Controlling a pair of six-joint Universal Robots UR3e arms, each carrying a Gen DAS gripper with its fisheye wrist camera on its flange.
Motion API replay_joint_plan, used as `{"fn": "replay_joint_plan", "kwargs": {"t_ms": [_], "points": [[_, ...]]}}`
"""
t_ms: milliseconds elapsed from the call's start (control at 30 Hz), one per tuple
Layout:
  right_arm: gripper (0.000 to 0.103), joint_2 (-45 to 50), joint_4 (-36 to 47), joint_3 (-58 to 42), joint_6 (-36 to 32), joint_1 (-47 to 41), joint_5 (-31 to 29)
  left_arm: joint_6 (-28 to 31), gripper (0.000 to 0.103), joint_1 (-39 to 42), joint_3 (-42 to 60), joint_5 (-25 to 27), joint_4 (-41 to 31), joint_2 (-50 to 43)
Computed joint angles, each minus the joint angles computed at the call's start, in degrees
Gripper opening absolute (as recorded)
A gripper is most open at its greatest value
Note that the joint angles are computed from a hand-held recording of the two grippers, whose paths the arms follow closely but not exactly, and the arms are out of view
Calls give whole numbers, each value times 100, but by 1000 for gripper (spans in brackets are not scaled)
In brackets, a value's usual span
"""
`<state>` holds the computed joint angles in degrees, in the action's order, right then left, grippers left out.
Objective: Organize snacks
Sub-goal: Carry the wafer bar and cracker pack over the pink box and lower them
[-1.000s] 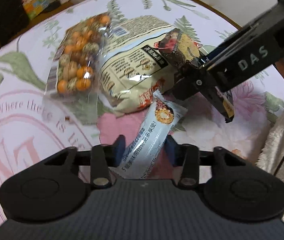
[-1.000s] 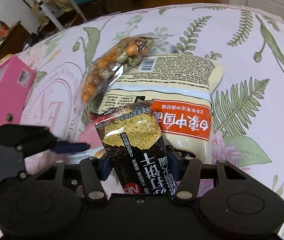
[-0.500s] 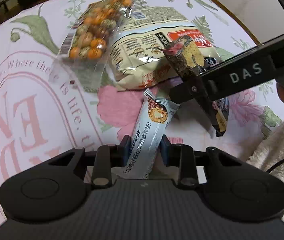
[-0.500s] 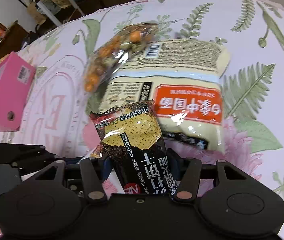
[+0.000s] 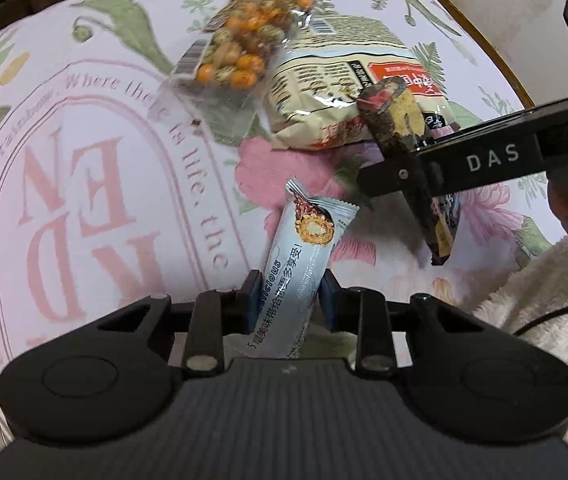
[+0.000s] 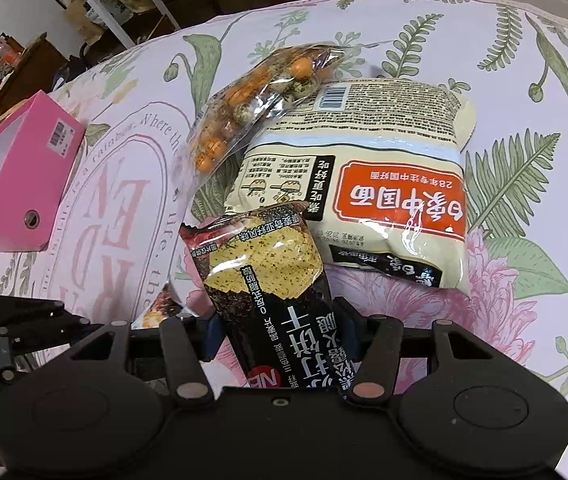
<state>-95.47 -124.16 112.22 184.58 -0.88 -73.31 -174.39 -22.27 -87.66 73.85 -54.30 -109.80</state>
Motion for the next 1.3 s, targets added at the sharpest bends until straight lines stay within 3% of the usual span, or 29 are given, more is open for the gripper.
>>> {"fn": "replay_joint_plan", "kwargs": {"t_ms": [333, 600, 800, 1100, 1167, 1300], "points": [[60, -40, 422, -242, -658, 340, 260, 110, 29, 359, -845, -25, -400, 1001], [61, 47, 1129, -1020, -332, 681, 611, 810, 29, 1213, -1310, -199, -1533, 2298], [61, 604, 1350, -2321, -50, 1531, 510, 1452, 29, 2253, -1438, -378, -2354, 3467], [61, 2326, 1678, -5017, 381, 2534, 495, 2762, 29, 4537, -419, -1398, -4322, 4206], [61, 2782, 1515, -5605, 396, 2666, 657, 2953, 29, 4925, -249, -1516, -4381, 4181], [61, 3948, 1200, -7081, 483, 2833, 1120, 2763, 29, 5499, -281, -1671, -3707, 3945]]}}
